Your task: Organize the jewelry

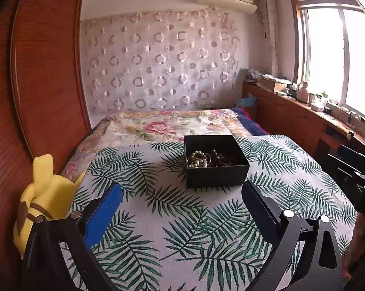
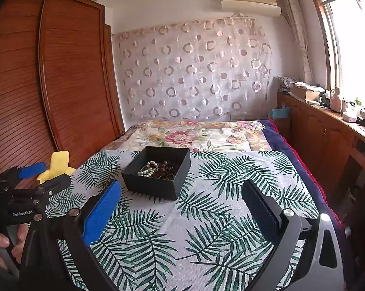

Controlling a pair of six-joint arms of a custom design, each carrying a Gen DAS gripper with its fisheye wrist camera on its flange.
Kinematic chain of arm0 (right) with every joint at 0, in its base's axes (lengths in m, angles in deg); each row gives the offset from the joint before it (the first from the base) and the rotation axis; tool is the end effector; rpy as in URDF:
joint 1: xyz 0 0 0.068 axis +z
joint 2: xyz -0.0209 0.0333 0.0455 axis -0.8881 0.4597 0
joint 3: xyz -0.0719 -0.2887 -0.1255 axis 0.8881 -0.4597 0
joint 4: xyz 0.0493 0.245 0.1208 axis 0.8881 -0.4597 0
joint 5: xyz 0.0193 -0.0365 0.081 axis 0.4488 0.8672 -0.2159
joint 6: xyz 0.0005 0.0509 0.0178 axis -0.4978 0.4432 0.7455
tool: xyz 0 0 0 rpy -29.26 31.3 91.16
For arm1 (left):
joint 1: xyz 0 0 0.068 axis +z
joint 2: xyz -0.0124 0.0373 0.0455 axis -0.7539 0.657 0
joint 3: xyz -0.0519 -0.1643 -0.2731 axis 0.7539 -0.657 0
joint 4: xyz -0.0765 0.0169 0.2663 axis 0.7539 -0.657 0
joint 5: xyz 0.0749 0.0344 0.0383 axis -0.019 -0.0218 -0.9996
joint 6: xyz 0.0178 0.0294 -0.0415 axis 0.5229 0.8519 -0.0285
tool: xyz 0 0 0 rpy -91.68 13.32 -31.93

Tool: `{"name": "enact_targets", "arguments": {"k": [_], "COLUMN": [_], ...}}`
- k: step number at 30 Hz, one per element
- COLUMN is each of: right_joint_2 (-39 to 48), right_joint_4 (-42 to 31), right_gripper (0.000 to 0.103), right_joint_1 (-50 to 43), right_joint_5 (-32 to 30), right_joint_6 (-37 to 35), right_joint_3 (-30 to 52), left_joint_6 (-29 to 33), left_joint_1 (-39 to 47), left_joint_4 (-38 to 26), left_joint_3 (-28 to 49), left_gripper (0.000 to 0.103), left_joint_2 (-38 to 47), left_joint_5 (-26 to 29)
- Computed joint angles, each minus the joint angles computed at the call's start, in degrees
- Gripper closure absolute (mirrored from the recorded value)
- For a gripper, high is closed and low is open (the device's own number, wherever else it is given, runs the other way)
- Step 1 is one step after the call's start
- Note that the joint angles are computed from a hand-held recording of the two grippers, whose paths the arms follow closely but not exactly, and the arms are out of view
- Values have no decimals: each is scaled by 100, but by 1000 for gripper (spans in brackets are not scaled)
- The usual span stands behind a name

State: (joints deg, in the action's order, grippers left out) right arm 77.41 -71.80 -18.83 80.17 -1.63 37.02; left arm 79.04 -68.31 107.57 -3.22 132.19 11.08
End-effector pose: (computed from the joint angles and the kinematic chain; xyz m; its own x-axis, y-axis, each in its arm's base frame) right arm 0.1450 0.1073 0.2473 -0.4294 0.1303 -0.8937 0.0808 0.9911 0.1057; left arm 0.2192 -0.0782 0.1967 -0.4513 0.1974 -0.8703 0.3707 0.9286 0.0184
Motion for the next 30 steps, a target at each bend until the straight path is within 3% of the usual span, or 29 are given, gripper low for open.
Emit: {"name": "enact_targets", "arguments": {"k": [30], "right_joint_2": [86], "right_joint_4": [79], "right_gripper": [2], "right_joint_1": [0], "right_joint_5": [93], "right_joint_6": [133], "right_joint_3": [-104], "left_joint_6": [-23], "left_joint_1": [31], "left_joint_4": [-158], "left_joint_3": [-11], "left_gripper": [8], "left_joint_2": [-348], "left_joint_5": [86]}}
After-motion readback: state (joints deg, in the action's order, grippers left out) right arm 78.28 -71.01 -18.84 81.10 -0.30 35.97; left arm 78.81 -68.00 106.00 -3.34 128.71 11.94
